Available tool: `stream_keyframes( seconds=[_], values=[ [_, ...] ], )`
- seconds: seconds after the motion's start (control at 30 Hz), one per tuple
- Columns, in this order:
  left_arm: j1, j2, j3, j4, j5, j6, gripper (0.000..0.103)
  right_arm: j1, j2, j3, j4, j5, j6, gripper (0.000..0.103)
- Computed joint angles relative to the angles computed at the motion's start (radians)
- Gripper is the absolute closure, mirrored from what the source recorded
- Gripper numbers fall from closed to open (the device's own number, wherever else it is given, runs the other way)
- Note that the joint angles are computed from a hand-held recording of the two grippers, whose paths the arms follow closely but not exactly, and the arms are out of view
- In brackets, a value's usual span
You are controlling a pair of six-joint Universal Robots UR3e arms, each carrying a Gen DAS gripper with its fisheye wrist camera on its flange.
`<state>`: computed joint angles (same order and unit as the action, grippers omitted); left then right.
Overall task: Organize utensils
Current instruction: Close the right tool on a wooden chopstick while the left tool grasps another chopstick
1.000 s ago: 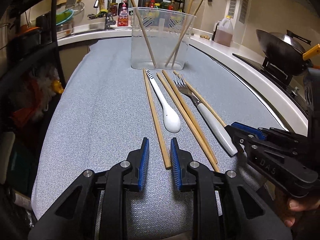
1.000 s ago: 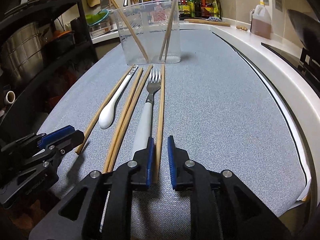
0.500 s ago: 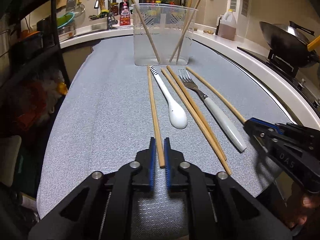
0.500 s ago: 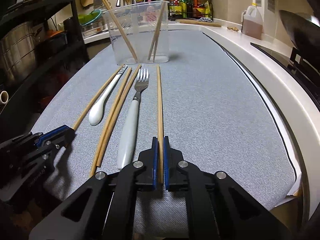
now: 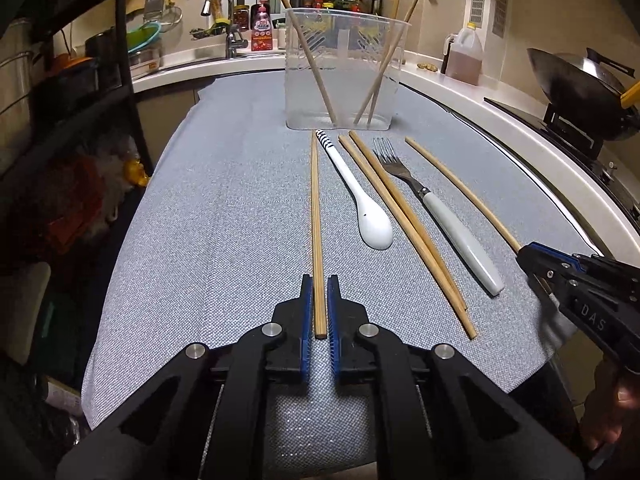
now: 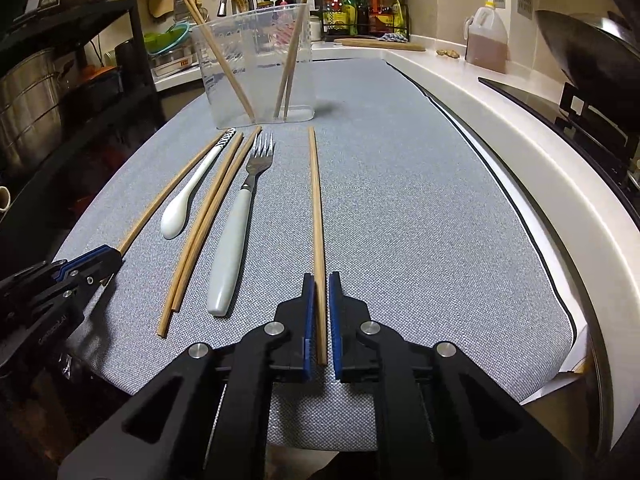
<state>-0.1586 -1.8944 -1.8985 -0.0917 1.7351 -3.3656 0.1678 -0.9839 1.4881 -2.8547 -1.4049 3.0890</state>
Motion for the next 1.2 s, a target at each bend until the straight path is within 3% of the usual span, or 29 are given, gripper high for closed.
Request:
stream_keyframes(
  seconds=[0.6,0.8,1.2],
  values=[
    [-0.006,-0.026,0.022,0.017,0.013,0.005,0.096,0.000,0.010,0.005,-0.033,0.000,-0.008,0.097],
    [0.011,0.037,-0.052,0.018,-0.004,0.006,0.096,-0.002,-0.015,0.048,-0.056,-0.017,0.008,0.097],
    [-0.004,-0.026,-0.013,0.071,0.018,0.018,0.096,-0.002,-0.003,0.059,-0.097,-0.009,0.005,0.096]
  ],
)
